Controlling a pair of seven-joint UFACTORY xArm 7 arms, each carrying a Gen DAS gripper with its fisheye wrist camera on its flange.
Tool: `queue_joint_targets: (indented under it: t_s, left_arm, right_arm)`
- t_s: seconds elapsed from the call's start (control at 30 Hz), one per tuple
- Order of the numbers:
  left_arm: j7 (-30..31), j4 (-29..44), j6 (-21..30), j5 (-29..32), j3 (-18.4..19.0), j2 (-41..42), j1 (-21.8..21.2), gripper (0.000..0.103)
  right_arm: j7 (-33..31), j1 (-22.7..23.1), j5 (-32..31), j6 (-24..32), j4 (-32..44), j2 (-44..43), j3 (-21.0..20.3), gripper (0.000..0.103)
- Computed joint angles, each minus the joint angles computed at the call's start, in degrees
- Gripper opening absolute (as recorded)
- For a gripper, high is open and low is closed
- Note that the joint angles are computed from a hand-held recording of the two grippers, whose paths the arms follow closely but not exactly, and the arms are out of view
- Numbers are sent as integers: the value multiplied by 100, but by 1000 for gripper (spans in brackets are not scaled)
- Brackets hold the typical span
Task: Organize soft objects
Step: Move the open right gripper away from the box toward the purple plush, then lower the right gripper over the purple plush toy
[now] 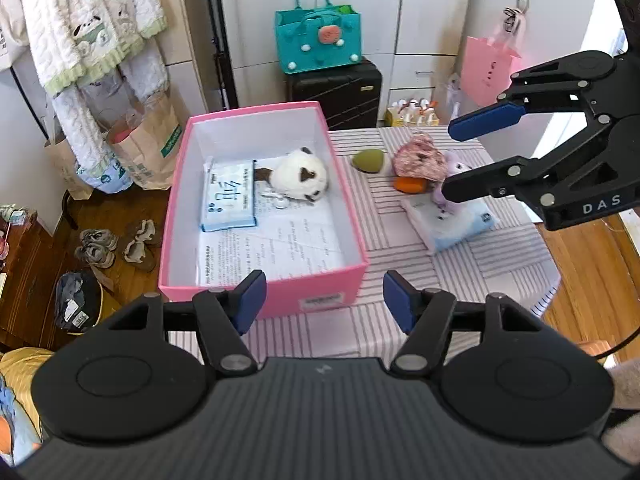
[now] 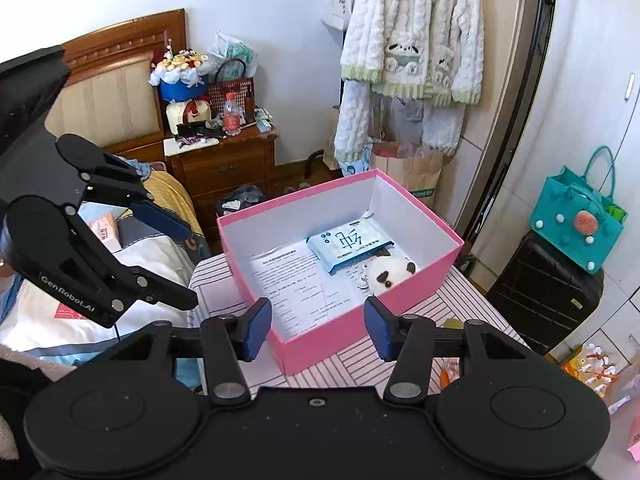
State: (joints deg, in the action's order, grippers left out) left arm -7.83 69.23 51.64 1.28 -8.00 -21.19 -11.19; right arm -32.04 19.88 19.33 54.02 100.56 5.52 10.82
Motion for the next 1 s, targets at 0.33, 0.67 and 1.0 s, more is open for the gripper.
queue_joint_targets:
  t_s: [0.33, 0.67, 1.0]
  left_arm:
    - [-66, -383, -69, 62, -263, -301, -243, 74]
    - [-23, -595, -285, -90, -345, -96, -544, 87]
    - [-199, -1015, -1314, -197, -394, 190, -718, 93]
  right_arm:
    - [-686, -76, 548, -458, -1845, -1455, -260, 71]
    - [-433, -75, 679, -760, -3349, -2403, -608, 76]
    - [-664, -58, 1257, -1168, -4255, -2646, -1042, 84]
